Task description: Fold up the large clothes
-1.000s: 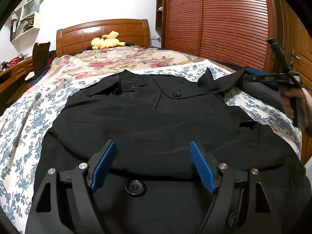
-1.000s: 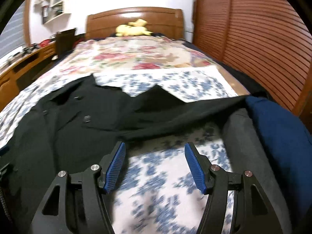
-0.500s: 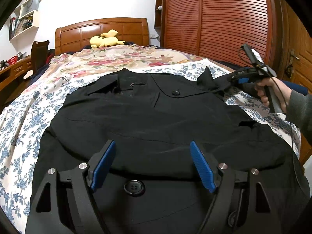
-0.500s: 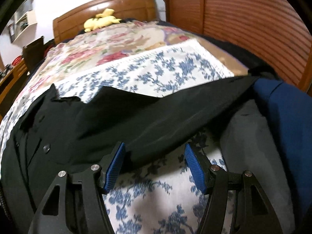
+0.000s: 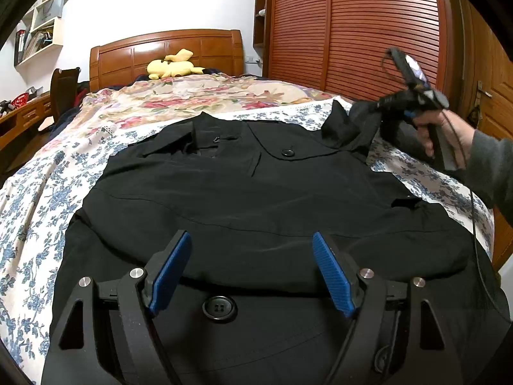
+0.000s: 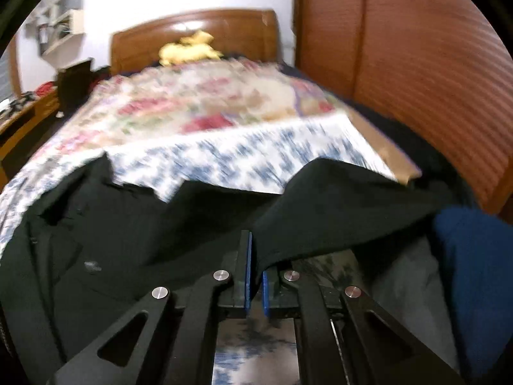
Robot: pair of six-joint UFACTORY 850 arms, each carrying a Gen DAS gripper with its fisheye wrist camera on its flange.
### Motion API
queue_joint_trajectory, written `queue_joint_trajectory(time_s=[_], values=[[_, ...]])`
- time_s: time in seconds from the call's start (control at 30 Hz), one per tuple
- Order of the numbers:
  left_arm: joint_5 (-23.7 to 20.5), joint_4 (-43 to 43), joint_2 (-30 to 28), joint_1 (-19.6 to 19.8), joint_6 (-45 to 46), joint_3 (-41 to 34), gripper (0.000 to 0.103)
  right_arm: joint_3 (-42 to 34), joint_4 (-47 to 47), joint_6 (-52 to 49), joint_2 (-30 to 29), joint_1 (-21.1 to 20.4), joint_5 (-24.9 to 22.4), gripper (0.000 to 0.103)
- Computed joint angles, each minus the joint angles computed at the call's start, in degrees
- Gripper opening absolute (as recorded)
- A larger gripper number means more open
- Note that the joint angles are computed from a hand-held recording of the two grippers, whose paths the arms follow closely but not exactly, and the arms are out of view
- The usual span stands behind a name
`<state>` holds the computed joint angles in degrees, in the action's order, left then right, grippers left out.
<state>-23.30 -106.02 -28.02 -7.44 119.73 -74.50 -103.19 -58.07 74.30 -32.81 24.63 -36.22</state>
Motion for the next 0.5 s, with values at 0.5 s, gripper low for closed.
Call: queue_joint_trajectory(time_s=[0.5], values=[[0.0, 0.0, -0.1, 0.0, -0.1, 0.0, 0.079, 9.4, 2.4, -13.0, 5.8, 8.6, 8.9, 0.005]])
